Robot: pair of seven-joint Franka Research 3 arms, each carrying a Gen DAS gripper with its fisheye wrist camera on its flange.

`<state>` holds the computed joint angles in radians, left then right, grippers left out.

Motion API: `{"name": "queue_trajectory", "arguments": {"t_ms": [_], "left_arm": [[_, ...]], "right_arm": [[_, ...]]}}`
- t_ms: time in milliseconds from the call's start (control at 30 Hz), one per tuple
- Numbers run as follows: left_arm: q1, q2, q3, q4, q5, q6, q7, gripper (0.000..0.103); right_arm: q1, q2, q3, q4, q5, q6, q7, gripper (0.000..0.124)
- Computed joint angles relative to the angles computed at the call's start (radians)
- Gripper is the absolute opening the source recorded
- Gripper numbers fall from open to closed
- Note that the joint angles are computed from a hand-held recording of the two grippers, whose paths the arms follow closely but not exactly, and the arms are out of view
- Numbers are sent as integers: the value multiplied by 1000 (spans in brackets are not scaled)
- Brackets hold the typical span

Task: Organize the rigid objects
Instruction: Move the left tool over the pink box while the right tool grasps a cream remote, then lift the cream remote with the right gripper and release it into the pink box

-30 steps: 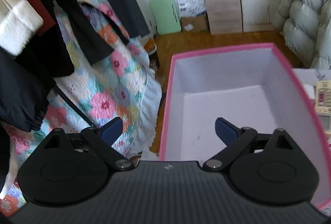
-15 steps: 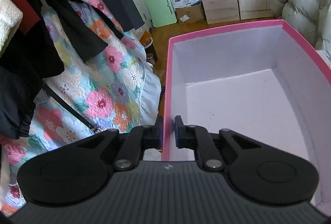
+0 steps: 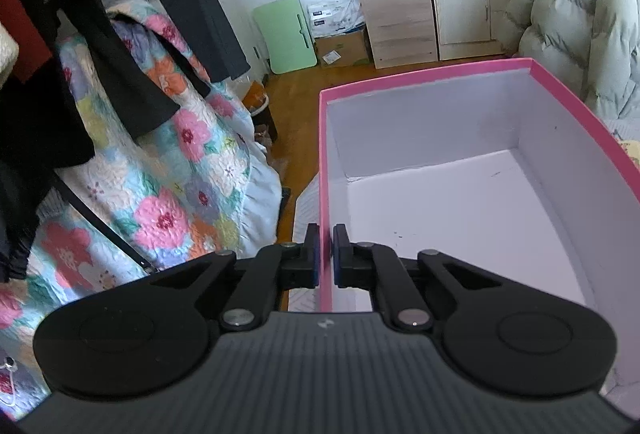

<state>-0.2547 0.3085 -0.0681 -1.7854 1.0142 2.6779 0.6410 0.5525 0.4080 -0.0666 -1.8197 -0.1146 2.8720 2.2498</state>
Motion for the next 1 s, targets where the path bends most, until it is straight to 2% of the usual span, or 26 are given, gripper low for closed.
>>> {"name": "queue_trajectory", "arguments": {"t_ms": [200,333,500,633,767,1000], "left_arm": [[6,-38,0,-42,9,22,-46,7],[5,-48,-15,-46,5,-25,-35,12],[18,-33,-22,-38,-30,-30,-33,14],[17,-32,-15,-50,-24,5,-35,7],[26,-38,-6,-67,-17,59,-54,6],[23,-32,12,-70,52,116,-98,4]], "right_arm": [[-61,102,81,200,65,-182,-181,55],[-61,183,82,356,84,-329,-245,56],[-64,247,82,460,108,-413,-283,63],[-27,252,45,459,57,-400,-261,62],[-3,205,20,378,14,-323,-219,61],[111,55,-105,187,-233,-163,32,61]]}}
